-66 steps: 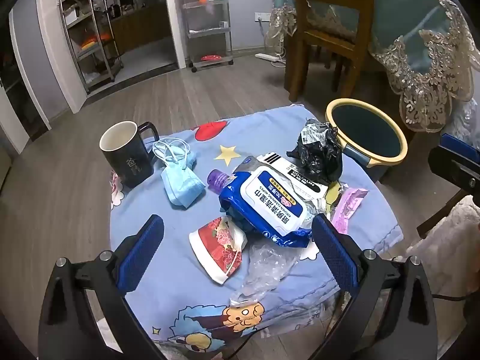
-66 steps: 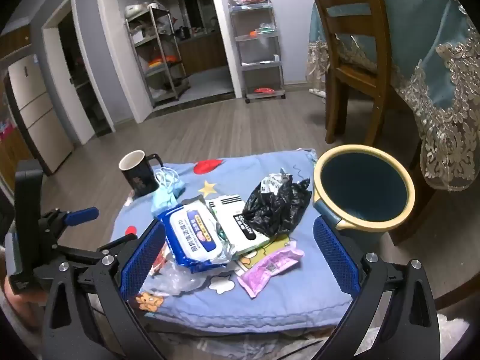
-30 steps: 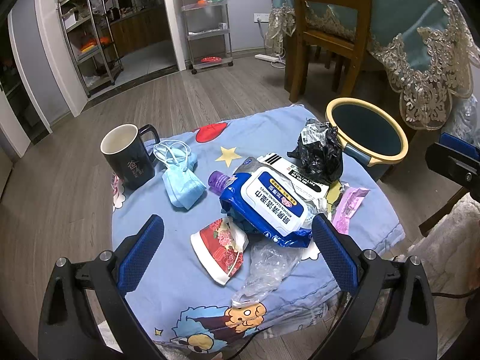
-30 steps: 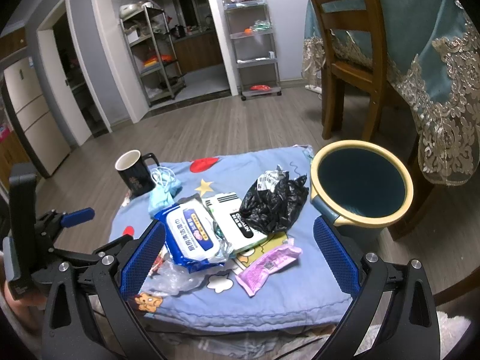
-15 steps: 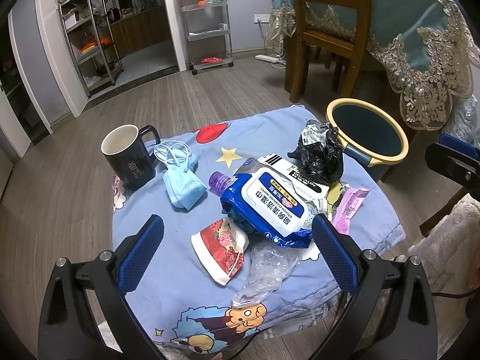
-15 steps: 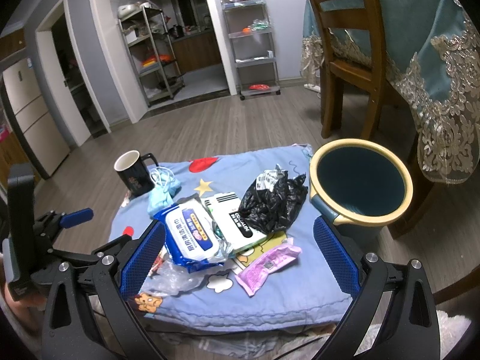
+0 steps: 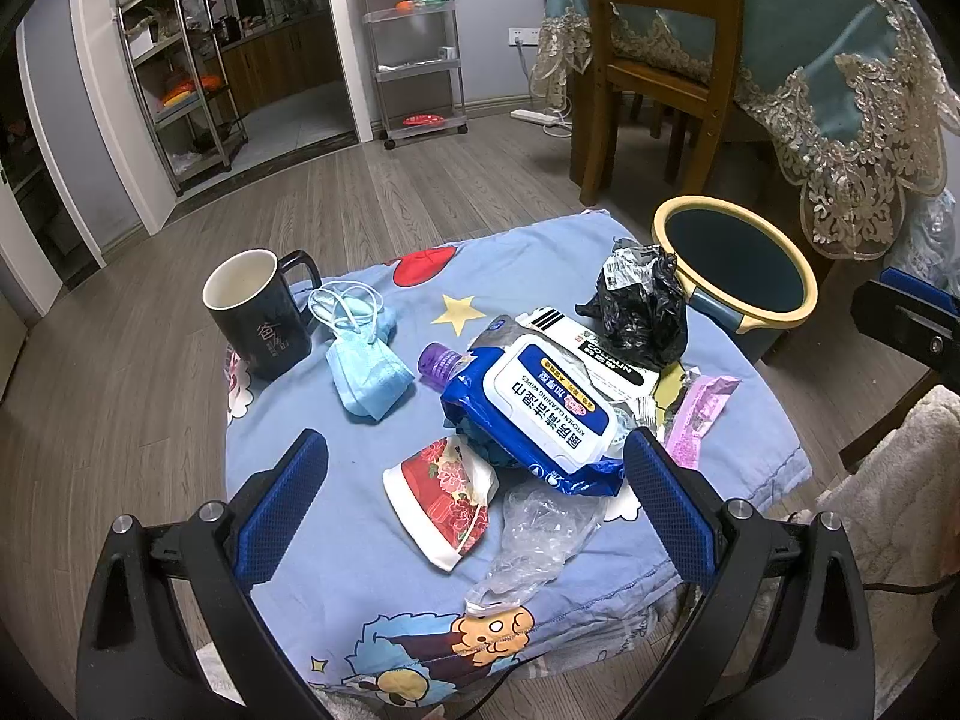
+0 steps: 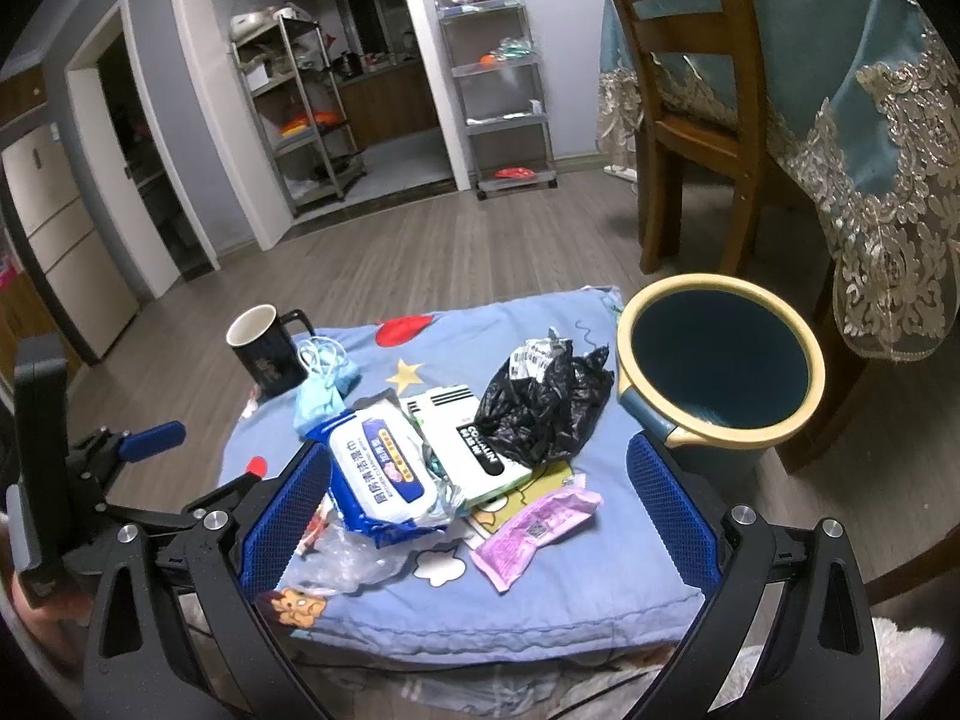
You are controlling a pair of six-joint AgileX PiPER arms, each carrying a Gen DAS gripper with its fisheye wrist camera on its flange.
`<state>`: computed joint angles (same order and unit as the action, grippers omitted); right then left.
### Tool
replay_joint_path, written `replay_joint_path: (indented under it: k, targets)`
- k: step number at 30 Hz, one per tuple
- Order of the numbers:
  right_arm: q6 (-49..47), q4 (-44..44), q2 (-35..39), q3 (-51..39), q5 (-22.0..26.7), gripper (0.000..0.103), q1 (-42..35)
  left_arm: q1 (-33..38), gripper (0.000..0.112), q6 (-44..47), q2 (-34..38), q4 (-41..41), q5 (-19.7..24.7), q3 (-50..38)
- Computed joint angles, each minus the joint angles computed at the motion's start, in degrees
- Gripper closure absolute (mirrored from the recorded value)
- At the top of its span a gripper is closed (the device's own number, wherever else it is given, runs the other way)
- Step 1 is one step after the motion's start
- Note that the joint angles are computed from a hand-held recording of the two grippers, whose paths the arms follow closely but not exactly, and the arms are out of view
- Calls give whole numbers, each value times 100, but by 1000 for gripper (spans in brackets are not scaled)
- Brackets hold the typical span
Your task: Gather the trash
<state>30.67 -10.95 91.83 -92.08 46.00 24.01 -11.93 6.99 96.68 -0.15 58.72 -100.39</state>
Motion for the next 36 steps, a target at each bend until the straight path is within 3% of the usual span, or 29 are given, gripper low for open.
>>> replay_joint_path:
  k: [17,24,36]
  targets:
    - [92,-118,49,-25,78,5,2,30,15,-33,44,40,-9,-46]
    - [342,379,573,-347,312,5,-398,-202,15,-404,151,1003,-718,205]
    - [125,1145,1690,-1104,799,5,-892,347,15,-415,1607,-63,397,-1475]
